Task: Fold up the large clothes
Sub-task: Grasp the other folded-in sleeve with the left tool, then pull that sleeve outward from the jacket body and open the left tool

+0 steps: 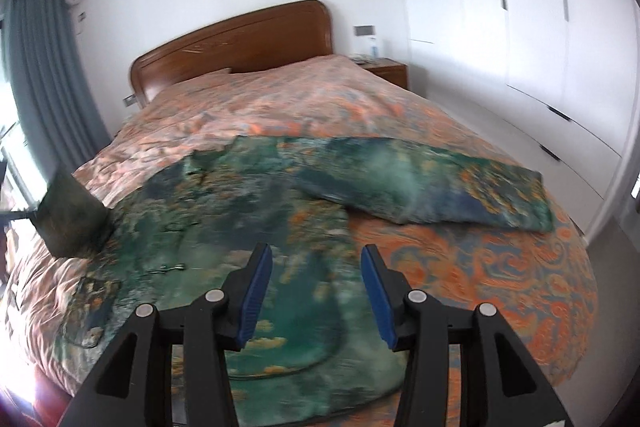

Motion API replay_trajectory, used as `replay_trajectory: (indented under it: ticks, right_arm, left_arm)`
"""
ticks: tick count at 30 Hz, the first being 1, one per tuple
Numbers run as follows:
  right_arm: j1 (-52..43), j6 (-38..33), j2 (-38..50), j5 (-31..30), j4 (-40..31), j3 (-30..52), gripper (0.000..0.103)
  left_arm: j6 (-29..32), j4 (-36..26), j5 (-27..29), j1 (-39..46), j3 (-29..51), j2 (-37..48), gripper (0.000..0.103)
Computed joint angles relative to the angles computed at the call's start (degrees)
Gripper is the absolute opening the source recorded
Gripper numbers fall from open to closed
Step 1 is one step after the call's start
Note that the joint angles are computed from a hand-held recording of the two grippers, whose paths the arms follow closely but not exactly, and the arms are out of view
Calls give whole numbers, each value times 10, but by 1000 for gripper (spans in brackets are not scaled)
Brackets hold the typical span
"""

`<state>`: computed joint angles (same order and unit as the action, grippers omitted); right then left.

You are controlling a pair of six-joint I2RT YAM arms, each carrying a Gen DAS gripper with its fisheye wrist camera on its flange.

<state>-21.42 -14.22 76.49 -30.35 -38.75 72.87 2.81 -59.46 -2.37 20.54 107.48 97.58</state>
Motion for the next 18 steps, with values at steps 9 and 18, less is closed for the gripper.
replay_trajectory:
  ticks: [9,18]
  right_arm:
    - [70,26,-40,7,-21,-15,48]
    - [105,31,-69,25,-47,-32,48]
  left_arm:
    - [12,67,-5,229,-55,53,11]
    - [-20,125,-5,283,-155,97,10]
